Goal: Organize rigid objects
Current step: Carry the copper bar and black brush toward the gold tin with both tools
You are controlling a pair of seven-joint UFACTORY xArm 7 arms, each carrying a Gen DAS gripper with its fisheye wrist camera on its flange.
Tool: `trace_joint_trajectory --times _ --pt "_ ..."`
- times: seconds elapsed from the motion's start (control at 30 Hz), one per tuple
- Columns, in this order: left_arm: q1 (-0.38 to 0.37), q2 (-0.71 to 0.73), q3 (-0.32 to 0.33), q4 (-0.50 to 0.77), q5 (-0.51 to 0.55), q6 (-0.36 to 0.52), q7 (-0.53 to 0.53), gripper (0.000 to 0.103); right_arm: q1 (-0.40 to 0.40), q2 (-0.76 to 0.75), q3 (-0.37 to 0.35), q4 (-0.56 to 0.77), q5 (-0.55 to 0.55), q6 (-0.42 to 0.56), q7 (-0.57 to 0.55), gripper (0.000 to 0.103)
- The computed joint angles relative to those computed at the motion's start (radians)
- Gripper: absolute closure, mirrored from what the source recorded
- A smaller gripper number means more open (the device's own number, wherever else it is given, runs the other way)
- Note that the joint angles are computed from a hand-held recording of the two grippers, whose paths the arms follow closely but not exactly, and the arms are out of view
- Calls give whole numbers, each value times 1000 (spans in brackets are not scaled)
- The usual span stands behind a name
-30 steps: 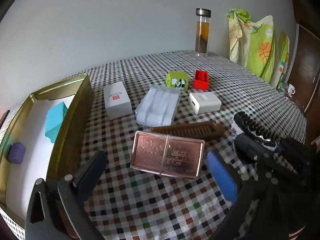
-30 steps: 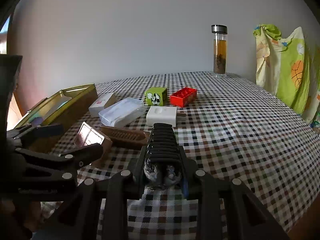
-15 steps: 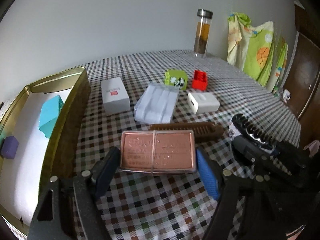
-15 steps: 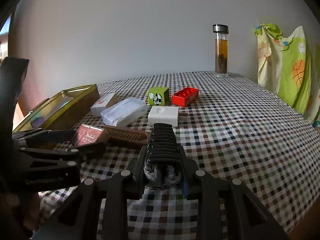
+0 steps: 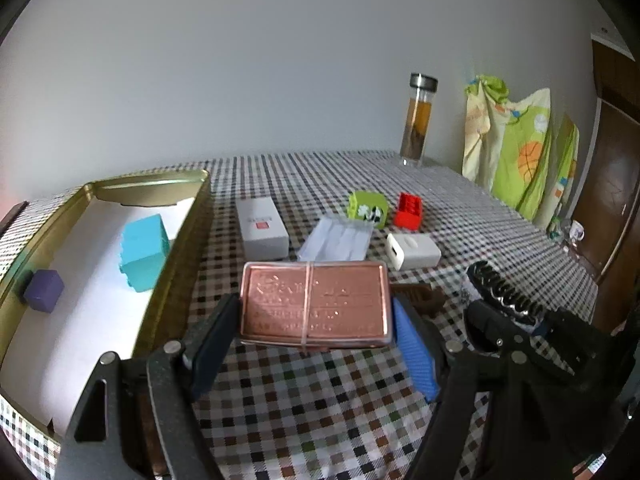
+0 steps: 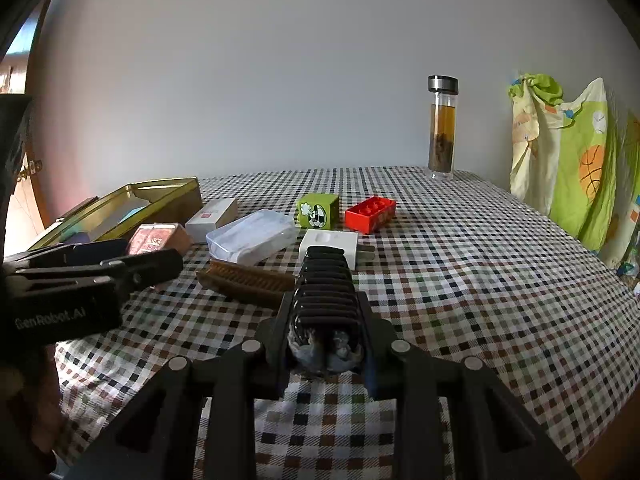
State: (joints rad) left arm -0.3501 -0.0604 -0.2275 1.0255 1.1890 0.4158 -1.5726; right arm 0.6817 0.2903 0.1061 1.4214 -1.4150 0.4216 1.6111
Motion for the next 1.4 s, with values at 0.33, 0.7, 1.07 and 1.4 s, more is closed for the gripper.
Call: trace_joint_trajectory --times 0.33,0.7,1.07,1.4 --pt "3 -12 -4 -9 74 6 -77 26 0 -2 5 -2 -35 4 28 73" --pt "0 -29 -17 -18 123 47 -135 26 1 1 6 0 -43 9 36 73" --pt "-10 -51 -35 -30 203 111 -206 26 -3 -4 10 -7 -89 9 79 73" --pt "-15 -64 -40 -37 254 139 -255 26 -9 -9 21 -13 -133 18 115 73"
